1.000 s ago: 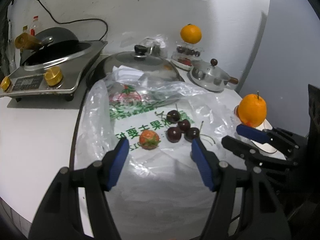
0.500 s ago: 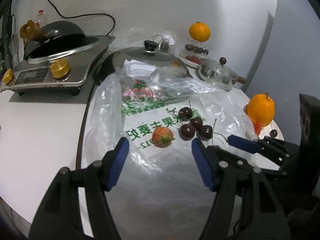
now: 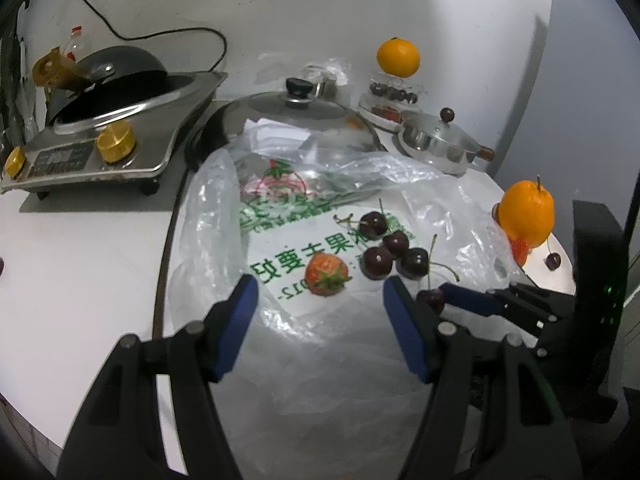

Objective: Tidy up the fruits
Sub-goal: 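Grasp a red strawberry with the left gripper while the right gripper grasps a dark cherry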

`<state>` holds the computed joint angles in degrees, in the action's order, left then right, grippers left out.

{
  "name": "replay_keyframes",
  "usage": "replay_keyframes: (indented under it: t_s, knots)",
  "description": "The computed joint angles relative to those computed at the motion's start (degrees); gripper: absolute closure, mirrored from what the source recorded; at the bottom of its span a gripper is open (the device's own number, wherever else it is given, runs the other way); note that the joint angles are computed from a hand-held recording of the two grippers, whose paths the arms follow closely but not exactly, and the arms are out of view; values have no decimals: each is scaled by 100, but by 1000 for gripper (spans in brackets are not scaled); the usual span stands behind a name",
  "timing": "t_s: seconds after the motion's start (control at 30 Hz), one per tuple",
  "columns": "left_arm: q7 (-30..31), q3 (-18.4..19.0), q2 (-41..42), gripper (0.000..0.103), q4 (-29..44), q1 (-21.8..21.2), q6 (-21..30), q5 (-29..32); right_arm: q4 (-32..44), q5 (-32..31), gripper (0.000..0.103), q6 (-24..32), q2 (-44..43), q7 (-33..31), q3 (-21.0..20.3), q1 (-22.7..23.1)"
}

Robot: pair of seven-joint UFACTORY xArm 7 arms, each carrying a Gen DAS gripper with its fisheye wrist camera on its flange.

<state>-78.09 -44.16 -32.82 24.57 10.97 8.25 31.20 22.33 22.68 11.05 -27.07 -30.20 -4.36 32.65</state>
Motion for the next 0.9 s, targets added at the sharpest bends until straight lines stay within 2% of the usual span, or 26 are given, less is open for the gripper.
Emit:
replay_keyframes:
  t_s: [0.17,0.33,0.47,0.77,0.9]
  knots:
    - [-31,-179,99,36,199,175,81,148,-6,161,72,-37,-17,-285,-251,213]
    - [-143,-466,247,36,460,512,168,435,-4,388,72,-98,-240,-653,-531,444]
    - [-279,-560,543,36,627,701,246,681,78,433,72,-107,-287,-766,-605,434]
    - [-918,-821,1289,36,1081,1127,578,1709,283,863,72,-145,-149,-1261,-1005,649]
    - [-1195,-765,1753,36,1251,1160,696,2167,432,1131,72,-93,-10,-1575,-1132,743]
